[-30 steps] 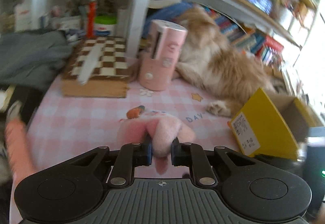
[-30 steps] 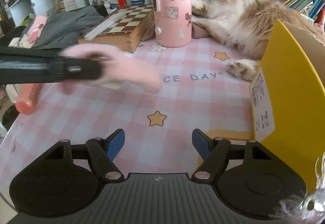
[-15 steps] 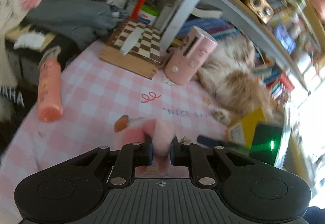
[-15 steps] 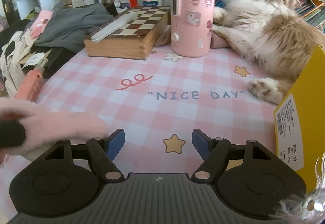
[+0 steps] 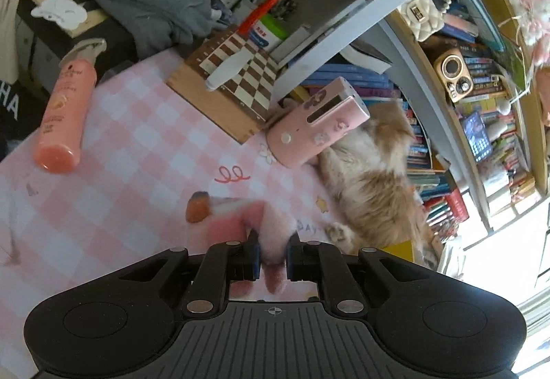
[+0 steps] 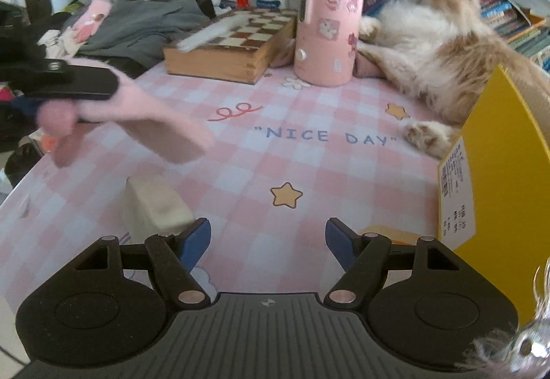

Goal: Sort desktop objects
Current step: 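Lift the pink glove with the left tool while the right tool grasps a white block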

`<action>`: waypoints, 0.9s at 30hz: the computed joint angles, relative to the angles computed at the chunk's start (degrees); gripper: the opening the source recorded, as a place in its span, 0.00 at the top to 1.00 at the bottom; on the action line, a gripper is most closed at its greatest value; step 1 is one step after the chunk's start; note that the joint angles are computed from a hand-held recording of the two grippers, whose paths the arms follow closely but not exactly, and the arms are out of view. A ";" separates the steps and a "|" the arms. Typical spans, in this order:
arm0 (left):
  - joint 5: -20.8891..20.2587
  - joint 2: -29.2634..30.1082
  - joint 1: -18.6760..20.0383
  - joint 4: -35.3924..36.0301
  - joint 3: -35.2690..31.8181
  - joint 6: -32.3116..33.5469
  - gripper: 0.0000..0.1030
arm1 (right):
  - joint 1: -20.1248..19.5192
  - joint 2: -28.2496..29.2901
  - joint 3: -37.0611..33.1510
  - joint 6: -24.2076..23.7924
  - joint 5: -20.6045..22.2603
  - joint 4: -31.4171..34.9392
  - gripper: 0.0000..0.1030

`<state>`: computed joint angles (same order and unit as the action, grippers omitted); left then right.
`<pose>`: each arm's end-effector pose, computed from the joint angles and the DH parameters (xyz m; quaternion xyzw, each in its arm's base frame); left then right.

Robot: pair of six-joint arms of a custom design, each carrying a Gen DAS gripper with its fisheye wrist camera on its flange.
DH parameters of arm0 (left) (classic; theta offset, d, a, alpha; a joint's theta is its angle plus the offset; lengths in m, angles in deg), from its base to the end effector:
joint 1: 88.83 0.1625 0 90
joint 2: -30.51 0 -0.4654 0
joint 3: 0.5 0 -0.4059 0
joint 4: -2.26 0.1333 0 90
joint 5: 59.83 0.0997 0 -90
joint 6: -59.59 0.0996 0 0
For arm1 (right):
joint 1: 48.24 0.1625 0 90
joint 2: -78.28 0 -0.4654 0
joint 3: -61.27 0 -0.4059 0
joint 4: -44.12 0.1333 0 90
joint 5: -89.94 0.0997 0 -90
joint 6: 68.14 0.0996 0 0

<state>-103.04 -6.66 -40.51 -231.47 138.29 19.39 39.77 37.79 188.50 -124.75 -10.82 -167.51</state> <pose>-0.1181 -0.4422 0.0624 -0.1316 0.8583 -0.4919 0.0639 0.0968 -0.5184 0.0362 0.4108 -0.8568 0.2165 0.2241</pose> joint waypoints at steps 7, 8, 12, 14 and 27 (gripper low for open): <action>5.51 0.05 -3.56 -1.47 2.57 0.39 0.89 | -0.57 -1.87 2.96 -5.15 8.46 -0.55 0.29; 6.37 0.01 -4.10 -1.61 3.02 0.25 0.89 | -0.63 -2.30 3.13 -5.53 9.70 0.88 0.28; 9.66 -0.08 -6.06 -1.49 4.78 -2.46 0.89 | 0.40 -3.21 2.15 -6.83 8.92 10.69 0.29; 11.13 0.25 -7.20 -1.68 5.76 -4.24 0.89 | 0.67 -2.44 1.54 -7.09 8.36 12.43 0.32; 12.76 2.79 -9.39 -6.55 8.21 -8.11 0.89 | 1.05 0.64 0.22 -8.15 4.96 12.86 0.68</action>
